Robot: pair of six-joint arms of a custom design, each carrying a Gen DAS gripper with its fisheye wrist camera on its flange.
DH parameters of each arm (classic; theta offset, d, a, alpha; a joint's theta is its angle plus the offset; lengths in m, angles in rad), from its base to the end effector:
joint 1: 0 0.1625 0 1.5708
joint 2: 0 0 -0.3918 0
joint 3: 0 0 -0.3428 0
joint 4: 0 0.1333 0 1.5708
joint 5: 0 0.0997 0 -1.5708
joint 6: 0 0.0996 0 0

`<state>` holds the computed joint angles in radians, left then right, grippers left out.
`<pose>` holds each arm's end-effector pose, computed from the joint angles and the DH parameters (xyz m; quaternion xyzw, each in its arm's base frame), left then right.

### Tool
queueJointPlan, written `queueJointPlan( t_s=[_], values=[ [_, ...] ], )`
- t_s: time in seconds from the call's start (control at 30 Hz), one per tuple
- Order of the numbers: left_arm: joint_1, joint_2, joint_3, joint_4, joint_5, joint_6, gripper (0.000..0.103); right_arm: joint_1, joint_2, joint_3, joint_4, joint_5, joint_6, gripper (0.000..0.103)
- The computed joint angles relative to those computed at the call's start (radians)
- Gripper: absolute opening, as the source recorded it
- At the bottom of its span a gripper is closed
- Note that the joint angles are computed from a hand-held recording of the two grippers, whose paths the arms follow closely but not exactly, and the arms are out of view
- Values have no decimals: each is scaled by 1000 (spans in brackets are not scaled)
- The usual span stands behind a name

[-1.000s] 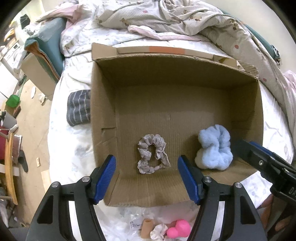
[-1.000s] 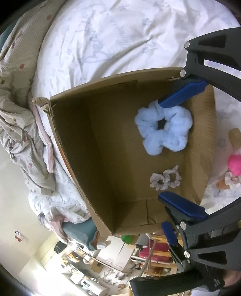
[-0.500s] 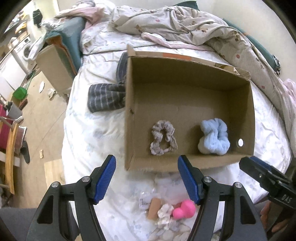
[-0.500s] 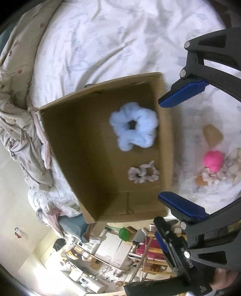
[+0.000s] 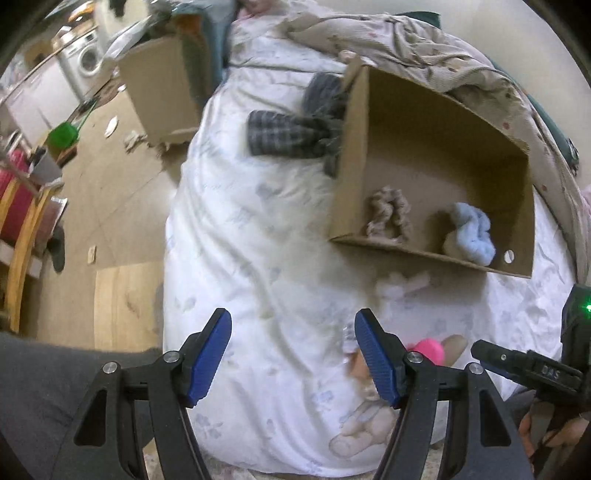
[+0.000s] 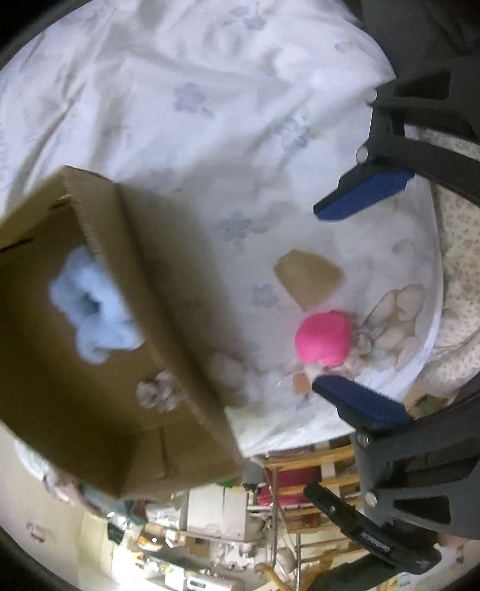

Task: Organize soft objects
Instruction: 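Grasp the small plastic bag with the left tool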

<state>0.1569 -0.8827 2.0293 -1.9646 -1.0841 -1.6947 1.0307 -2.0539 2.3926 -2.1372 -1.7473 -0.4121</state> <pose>-0.3694 -0.2406 0.0203 -0.0386 0.9061 -0.2182 0.3604 -0.0347 -0.2830 0.3225 -0.0733 -0.9870 0.0604 0.1297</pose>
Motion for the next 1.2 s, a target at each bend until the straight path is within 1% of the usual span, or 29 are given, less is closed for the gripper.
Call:
queueJointPlan(
  t_s=[0.1,0.13,0.17,0.2,0.23,0.27,0.3,0.37,0.43,0.47,0.57,0.7,0.83,0.9,1.0,1.1,1.13,1.17,1.2],
  values=[
    [-14,-22,52,-48,-14,-46,66,31,37,17,-73,-48,20,84],
    [-17,-24,64,-61,-16,-57,67,36,55,19,-92,-63,30,81],
    [-20,-24,72,-68,-19,-66,67,33,67,23,-107,-74,36,72],
    [-20,-21,74,-71,-21,-72,67,25,84,22,-115,-79,46,67],
    [-24,-20,80,-78,-23,-78,67,18,98,21,-117,-79,55,64],
    [-25,-19,82,-85,-25,-79,67,21,113,23,-130,-89,63,57],
    [-27,-17,85,-92,-28,-78,67,22,125,24,-140,-91,69,54],
    [-25,-12,86,-103,-32,-71,67,15,141,20,-142,-70,77,54],
    [-22,-8,88,-118,-36,-61,66,25,160,26,-164,-80,71,40],
    [-20,-5,87,-122,-36,-58,66,26,165,29,-168,-83,64,29],
    [-15,2,89,-136,-37,-54,66,49,162,37,-189,-100,43,9],
    [1,0,114,-188,-49,-62,66,65,118,36,-190,-67,10,8],
    [33,-1,140,-258,-63,-50,65,51,21,30,-160,19,-15,8],
    [58,15,143,-304,-70,-16,65,43,-8,10,-141,53,-26,8],
    [89,48,147,-392,-96,41,54,29,-31,9,-130,88,-22,8],
    [112,90,133,-446,-121,84,53,16,-21,1,-129,97,-21,8],
    [118,106,128,-468,-128,99,50,10,-23,3,-126,102,-26,8],
    [127,117,129,-498,-139,112,47,10,-21,3,-124,104,-28,8],
    [135,129,132,-532,-148,121,36,-3,-30,-11,-97,114,-43,8]
  ],
)
